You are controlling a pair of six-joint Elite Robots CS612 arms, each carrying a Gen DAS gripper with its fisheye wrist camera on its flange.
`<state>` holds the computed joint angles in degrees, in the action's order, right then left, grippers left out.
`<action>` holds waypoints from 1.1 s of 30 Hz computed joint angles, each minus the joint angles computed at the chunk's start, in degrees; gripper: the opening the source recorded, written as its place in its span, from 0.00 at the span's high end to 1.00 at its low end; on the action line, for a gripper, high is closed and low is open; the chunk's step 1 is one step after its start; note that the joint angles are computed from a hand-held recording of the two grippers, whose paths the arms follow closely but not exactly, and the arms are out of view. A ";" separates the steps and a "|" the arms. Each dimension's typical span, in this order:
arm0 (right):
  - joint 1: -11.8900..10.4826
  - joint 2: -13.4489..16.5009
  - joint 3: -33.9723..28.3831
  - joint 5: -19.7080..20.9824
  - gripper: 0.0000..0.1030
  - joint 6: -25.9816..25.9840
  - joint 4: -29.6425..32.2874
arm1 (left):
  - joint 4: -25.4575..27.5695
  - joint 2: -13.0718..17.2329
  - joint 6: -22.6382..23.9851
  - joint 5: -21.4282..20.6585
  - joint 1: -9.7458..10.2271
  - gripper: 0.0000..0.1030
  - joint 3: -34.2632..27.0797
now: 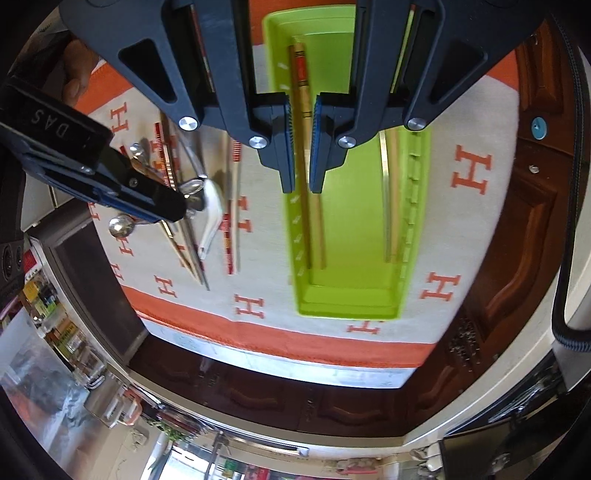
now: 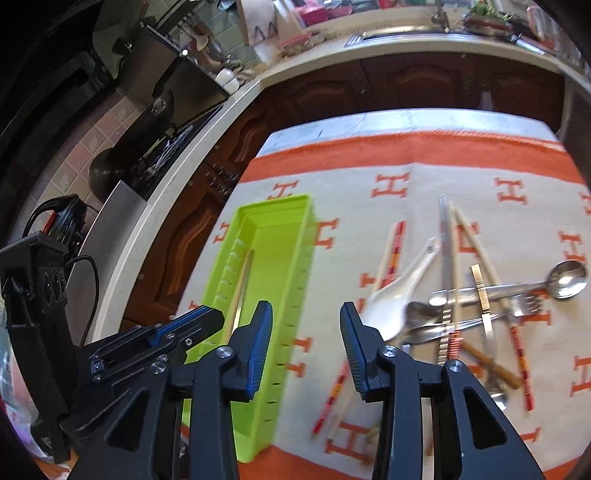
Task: Organize utensils
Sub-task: 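Lower both chopsticks into the green tray and open both tools, then grasp a steel chopstick with the left tool while the right tool grasps a gold-handled spoon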
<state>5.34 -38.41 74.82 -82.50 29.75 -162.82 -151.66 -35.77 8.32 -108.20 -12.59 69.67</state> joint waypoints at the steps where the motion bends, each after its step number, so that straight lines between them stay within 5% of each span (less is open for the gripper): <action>1: -0.19 -0.61 1.24 -0.94 0.63 0.12 -1.21 | 0.17 -0.07 0.28 -0.26 -0.34 0.95 0.12; 12: -4.91 -5.11 13.15 -1.94 0.64 3.83 -9.43 | 5.15 1.03 1.64 -5.15 -4.41 0.95 -1.28; 20: -7.01 -3.08 14.87 2.05 0.75 2.44 -9.05 | 9.67 4.07 -0.42 -8.46 -5.74 0.95 -4.63; 33: -8.19 0.94 11.82 8.01 0.96 -0.87 -6.91 | 12.52 7.16 -2.76 -6.34 -6.70 0.95 -9.55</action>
<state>-2.86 -37.47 86.64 -74.49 28.87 -169.72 -139.14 -28.61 5.56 -114.54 -19.29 60.12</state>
